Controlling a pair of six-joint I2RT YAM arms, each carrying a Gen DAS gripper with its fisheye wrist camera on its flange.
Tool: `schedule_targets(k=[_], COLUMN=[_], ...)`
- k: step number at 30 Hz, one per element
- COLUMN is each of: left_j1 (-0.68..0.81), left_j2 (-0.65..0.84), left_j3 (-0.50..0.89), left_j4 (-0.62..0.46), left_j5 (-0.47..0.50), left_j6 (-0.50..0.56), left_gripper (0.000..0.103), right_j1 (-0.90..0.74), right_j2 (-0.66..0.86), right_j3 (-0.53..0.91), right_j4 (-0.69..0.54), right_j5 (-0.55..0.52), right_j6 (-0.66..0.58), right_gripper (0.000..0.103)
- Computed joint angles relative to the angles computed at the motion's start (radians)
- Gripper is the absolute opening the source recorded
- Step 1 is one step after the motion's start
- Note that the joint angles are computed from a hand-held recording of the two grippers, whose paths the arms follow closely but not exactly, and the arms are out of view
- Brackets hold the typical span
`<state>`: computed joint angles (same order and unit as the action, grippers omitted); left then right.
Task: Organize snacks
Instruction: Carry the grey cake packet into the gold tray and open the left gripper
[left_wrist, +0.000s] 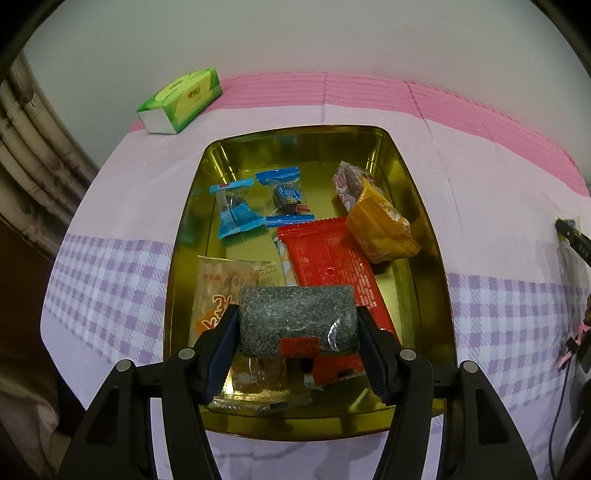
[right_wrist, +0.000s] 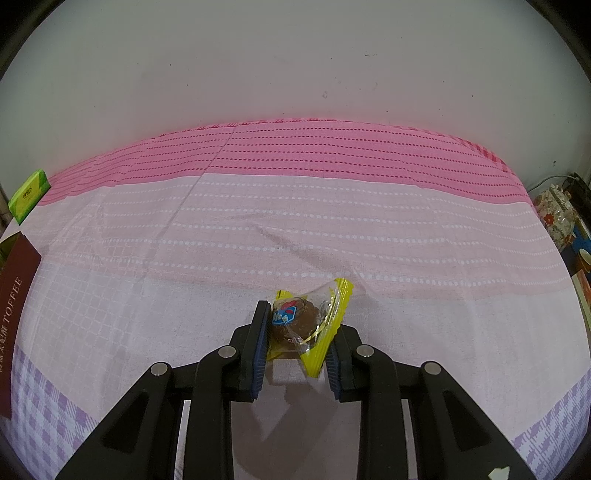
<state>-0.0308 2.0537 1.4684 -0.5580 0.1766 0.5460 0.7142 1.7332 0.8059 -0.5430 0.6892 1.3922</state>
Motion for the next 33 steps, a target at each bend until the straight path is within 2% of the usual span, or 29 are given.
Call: schedule_targets(k=[15,27,33], left_j1=[0.017,0.059,0.082], left_j2=[-0.033,-0.042,-0.034], left_j3=[0.002,0.079,0.099], left_j4=[-0.016,-0.069,-0.033], left_j5=[0.054,0.140,0.120], left_j6=[-0.002,-0.023,-0.058], left_gripper=[0.063,0.066,0.066], right_j1=[0.003,0.004,0.004], right_j2=[0.006,0.009,0.009], right_j3=[0.010,0.012,0.014], right_j4=[-0.021,-0.022,-0.027], right_j5=[0.002,0.002,0.002], right_j6=[0.005,0.006,0.006], right_gripper=[0.026,0.026,0.026])
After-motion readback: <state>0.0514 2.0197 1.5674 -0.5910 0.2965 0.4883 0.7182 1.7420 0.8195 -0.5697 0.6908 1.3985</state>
